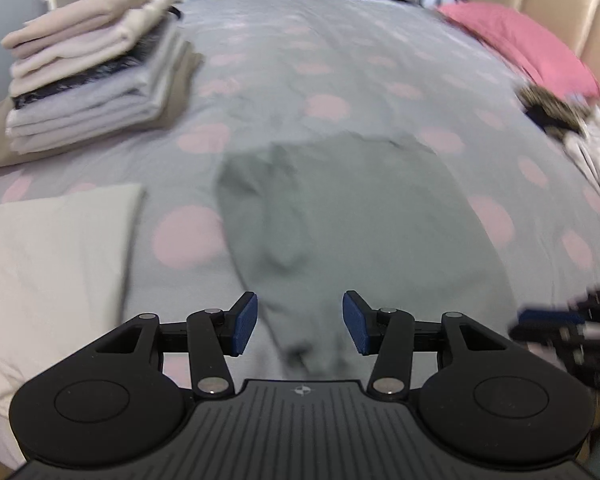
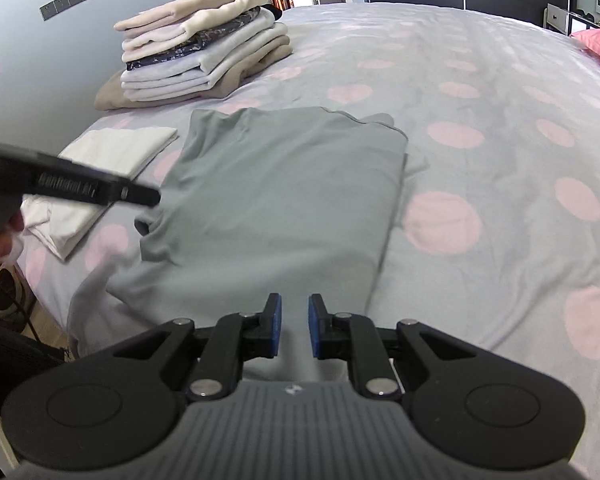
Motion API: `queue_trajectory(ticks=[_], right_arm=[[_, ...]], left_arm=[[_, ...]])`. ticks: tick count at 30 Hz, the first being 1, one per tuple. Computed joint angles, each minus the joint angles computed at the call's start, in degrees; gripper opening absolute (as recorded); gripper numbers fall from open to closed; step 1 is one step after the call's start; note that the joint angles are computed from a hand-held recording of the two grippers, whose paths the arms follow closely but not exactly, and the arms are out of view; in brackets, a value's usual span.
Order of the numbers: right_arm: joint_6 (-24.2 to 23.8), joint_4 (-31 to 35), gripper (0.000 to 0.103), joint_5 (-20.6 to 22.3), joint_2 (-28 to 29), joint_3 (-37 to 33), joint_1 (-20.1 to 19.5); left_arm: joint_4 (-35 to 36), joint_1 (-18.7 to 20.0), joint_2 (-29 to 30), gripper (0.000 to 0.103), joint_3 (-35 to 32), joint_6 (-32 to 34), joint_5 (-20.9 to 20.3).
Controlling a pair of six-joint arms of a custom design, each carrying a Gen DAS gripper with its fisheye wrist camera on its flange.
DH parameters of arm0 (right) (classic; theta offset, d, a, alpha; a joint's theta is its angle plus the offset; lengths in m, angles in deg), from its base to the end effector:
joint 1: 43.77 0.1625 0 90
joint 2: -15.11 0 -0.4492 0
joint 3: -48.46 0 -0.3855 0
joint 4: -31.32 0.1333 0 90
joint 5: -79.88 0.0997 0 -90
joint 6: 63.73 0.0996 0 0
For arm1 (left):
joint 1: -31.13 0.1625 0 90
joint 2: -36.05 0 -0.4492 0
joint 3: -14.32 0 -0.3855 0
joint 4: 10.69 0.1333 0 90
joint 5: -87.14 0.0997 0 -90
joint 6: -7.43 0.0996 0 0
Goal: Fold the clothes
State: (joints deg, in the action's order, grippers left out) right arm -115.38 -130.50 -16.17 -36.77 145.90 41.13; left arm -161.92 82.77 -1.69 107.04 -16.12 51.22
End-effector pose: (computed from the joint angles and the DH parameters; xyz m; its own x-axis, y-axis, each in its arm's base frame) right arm 0.0618 -0.6887 0.1959 -0.6745 -0.6168 0.4056 -0.7241 0.6600 -0.2004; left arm -0.2554 -0.6675 0.0745 -0.7183 -0.0411 -0.6945 0.3599 0.8324 -0.4214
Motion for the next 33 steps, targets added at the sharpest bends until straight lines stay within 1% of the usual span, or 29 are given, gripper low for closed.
queue_trajectory(ticks=[2, 3, 6, 7, 9, 10, 11, 12, 13, 17, 19, 21, 23, 26, 30, 33], right_arm=[[-1.3, -0.9, 0.02, -0.6, 0.1, 0.4, -0.3], [-1.3, -0.5, 0.021, -1.3, 0.5, 0.1, -0.4], [-0.8, 1.1, 0.021, -3.3, 1.3, -0.7, -0.9], [-0.6, 1.6, 0.021, -3.7, 1.5, -0.9, -1.1], [-0.9, 1.8, 0.022, -3.1, 1.3, -0.9, -1.3], [-0.9, 2.1, 0.027, -2.9, 1.1, -1.0, -1.3], [-0.5, 2.5, 0.032, -2.1, 0.8, -1.0, -1.4], [-0.4, 2.4, 0.043, -0.7, 0.3, -0.6, -1.7], [-0.2, 2.2, 0.05, 0.7, -0.1, -0.2, -1.9], [1.2, 0.6, 0.054, 2.8, -0.5, -0.4, -1.7], [3.5, 0.5, 0.057, 2.7, 0.1, -1.8, -1.3], [6.3, 1.1, 0.058, 2.3, 0.8, -3.6, -1.1], [8.7, 2.4, 0.058, 1.7, 2.0, -6.2, -0.8], [10.5, 4.5, 0.058, 1.3, 4.0, -9.9, -0.4], [12.2, 7.5, 0.059, 0.8, 6.5, -14.7, -0.1], [13.4, 11.2, 0.061, 0.9, 8.7, -18.9, -0.1]], left_arm=[[2.7, -0.2, 0.7, 0.046, -0.3, -0.3, -0.6], [4.4, 0.0, 1.1, 0.046, -0.7, -0.8, -0.6], [10.1, 1.1, 2.5, 0.047, -2.3, -2.9, -0.1], [10.7, 1.5, 2.6, 0.047, -2.3, -3.8, -0.3], [8.7, 2.3, 1.9, 0.055, -1.1, -6.0, -1.6], [7.3, 2.7, 1.4, 0.056, -0.5, -7.3, -2.5], [6.0, 2.9, 0.9, 0.056, 0.0, -8.5, -3.4], [4.6, 2.9, 0.4, 0.056, 0.7, -9.2, -3.8], [2.9, 2.8, 0.0, 0.056, 1.4, -9.4, -3.9], [-4.8, 1.9, -0.6, 0.056, 3.2, -7.5, -1.9], [-8.9, 1.7, -0.6, 0.057, 3.4, -6.0, -1.3], [-12.1, 2.2, -0.7, 0.057, 2.9, -4.9, -2.2], [-13.7, 2.8, -0.3, 0.057, 1.6, -3.1, -2.3], [-15.4, 4.1, 0.6, 0.057, -0.9, -0.1, -2.5], [-16.8, 6.7, 1.7, 0.057, -3.9, 2.8, -4.6], [-17.4, 8.7, 2.6, 0.057, -5.9, 4.1, -6.3]])
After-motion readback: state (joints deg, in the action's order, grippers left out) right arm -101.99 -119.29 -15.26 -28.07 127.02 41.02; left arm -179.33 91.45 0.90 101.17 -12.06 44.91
